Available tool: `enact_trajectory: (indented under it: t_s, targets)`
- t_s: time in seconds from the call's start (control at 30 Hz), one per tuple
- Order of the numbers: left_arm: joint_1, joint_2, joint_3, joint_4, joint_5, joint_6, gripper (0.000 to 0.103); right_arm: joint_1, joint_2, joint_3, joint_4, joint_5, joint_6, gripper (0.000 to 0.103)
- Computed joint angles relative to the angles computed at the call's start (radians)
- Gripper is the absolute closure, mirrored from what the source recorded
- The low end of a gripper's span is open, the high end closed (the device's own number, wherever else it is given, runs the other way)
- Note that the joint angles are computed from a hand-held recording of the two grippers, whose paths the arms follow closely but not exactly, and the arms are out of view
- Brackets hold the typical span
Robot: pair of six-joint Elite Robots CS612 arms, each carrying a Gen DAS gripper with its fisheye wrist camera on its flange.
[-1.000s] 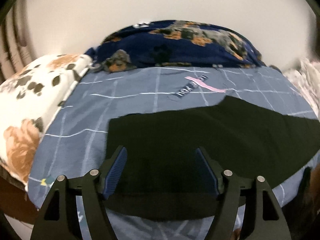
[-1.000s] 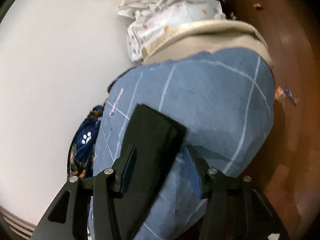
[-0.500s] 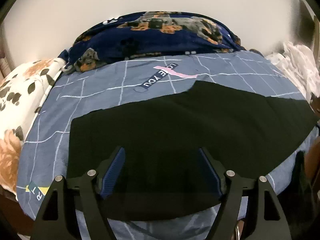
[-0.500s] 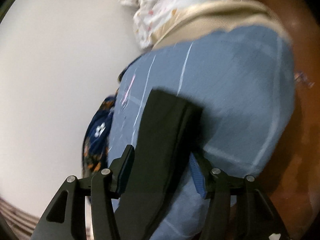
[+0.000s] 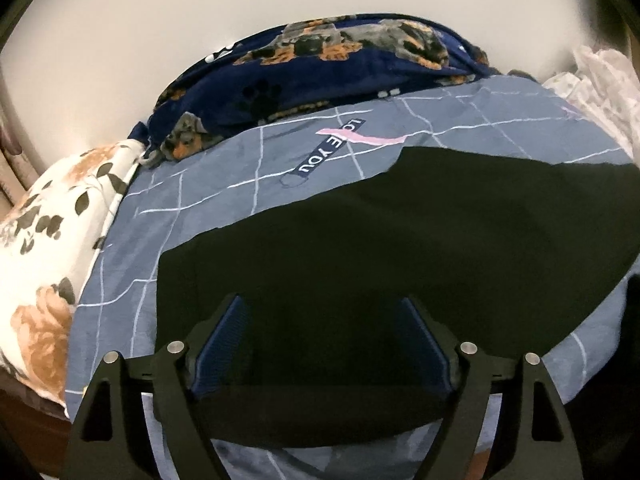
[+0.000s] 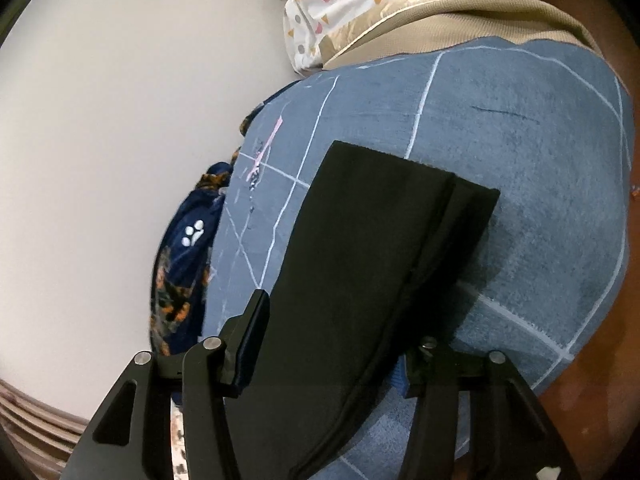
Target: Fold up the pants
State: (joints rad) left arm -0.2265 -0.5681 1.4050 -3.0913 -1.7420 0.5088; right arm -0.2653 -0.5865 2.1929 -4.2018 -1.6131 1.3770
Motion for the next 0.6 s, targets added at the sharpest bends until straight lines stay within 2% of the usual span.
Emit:
enact_trajectory:
  t_s: [0.07,0.13,0.2,0.27,0.4,0.6]
  targets:
    - [-0.001,0.002,-0.003,0.007,0.011,0.000,0.022,-0.001,-0.010,0.004,0.026,0.001,0.000,0.059]
    - [-0.003,0.004,-0.003,0.005,0.028,0.000,0.022,-0.002,-0.023,0.007,0.065,-0.001,-0.002,0.066]
    - [-0.004,0.005,-0.004,0.000,0.038,-0.003,0.022,-0.001,-0.040,0.012,0.125,-0.010,-0.004,0.083]
    - [-0.003,0.006,-0.005,0.002,0.040,-0.009,0.022,-0.002,-0.038,0.013,0.127,-0.009,0.009,0.088]
    - [-0.003,0.007,-0.008,-0.001,0.050,-0.013,0.022,0.006,-0.035,0.007,0.119,-0.017,0.021,0.089]
    - [-0.005,0.008,-0.011,0.008,0.067,-0.011,0.019,0.022,-0.064,-0.013,0.163,-0.031,-0.019,0.088]
